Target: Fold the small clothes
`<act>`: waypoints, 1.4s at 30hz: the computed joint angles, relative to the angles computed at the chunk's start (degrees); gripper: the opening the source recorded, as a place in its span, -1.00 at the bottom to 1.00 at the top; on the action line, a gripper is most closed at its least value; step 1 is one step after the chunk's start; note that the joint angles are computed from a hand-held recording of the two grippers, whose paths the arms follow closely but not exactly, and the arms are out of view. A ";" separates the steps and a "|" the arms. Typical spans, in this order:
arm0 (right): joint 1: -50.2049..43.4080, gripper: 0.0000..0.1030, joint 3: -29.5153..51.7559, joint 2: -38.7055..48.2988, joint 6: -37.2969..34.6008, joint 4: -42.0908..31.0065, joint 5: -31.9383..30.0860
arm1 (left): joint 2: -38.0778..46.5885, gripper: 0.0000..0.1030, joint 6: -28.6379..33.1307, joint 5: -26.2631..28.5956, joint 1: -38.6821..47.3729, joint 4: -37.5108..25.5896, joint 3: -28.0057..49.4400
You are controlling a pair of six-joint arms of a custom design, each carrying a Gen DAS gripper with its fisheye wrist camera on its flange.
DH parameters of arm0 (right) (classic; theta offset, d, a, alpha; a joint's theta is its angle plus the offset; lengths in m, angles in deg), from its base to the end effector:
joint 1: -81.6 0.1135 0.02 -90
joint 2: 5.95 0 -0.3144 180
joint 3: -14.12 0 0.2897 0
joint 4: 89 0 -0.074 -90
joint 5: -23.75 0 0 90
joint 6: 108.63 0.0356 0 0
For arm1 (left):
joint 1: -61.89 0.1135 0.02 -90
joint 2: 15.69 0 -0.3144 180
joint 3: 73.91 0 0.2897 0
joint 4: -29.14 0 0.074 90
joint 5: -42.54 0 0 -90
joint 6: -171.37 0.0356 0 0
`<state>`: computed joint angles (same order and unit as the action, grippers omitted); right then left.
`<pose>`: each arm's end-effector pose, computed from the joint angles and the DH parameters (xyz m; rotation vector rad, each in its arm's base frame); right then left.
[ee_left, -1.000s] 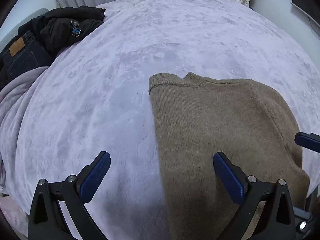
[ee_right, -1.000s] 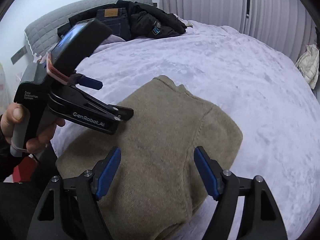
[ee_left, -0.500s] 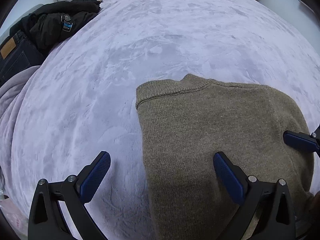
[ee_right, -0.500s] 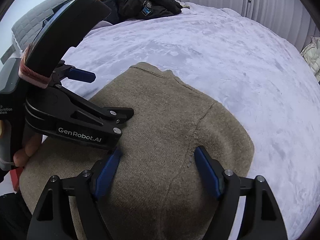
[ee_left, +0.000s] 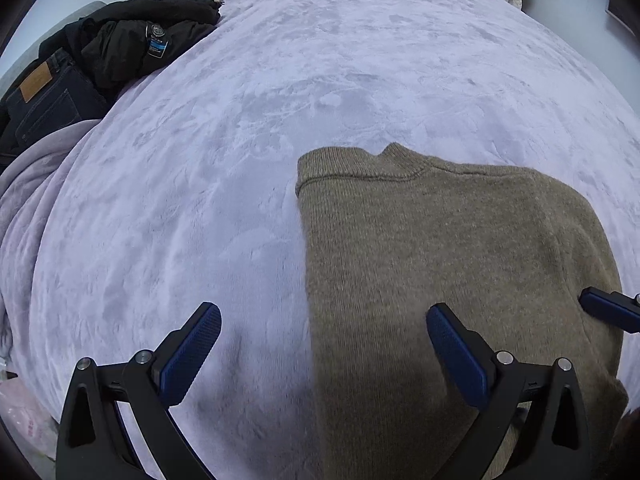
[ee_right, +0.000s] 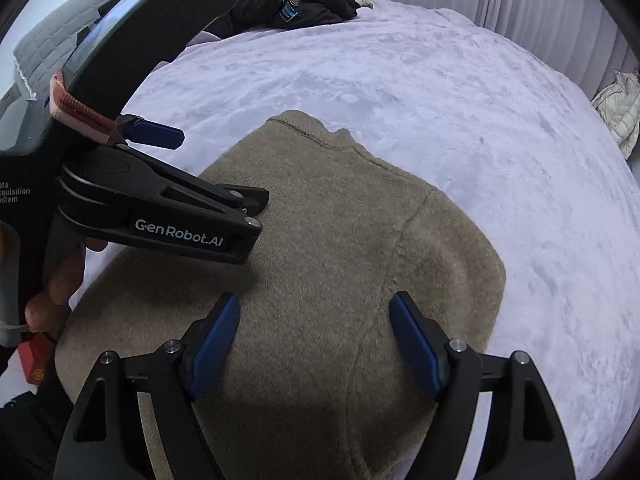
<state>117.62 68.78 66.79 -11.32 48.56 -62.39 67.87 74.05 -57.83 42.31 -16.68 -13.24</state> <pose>0.2085 0.1486 0.2285 -0.6304 2.5574 0.1733 0.2765 -0.0916 0.2117 0.2458 2.7260 0.1219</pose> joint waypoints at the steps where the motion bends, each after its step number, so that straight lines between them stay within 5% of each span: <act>1: 0.87 0.55 -1.00 -1.87 0.48 -0.42 0.76 | -1.68 1.00 -0.24 -0.25 -0.53 -0.42 -1.07; 13: 16.63 0.59 -10.06 -18.59 11.32 -12.39 14.07 | -21.46 1.00 -2.35 2.24 -2.67 -5.17 -12.70; 20: 26.22 0.59 -4.04 -22.17 17.06 -18.60 21.50 | -29.16 1.00 0.09 3.49 -1.19 -10.21 -12.14; 32: 26.54 0.59 -9.44 -12.98 12.78 -6.02 14.63 | -28.71 1.00 1.34 8.37 3.25 -8.39 -16.44; 38: 28.53 0.59 -10.07 -18.80 15.29 -12.40 14.15 | -29.17 1.00 1.31 8.81 3.28 -11.25 -14.07; 42: 27.09 0.60 -6.24 -21.54 11.25 -12.29 15.02 | -24.25 1.00 0.90 6.96 1.03 -6.94 -9.97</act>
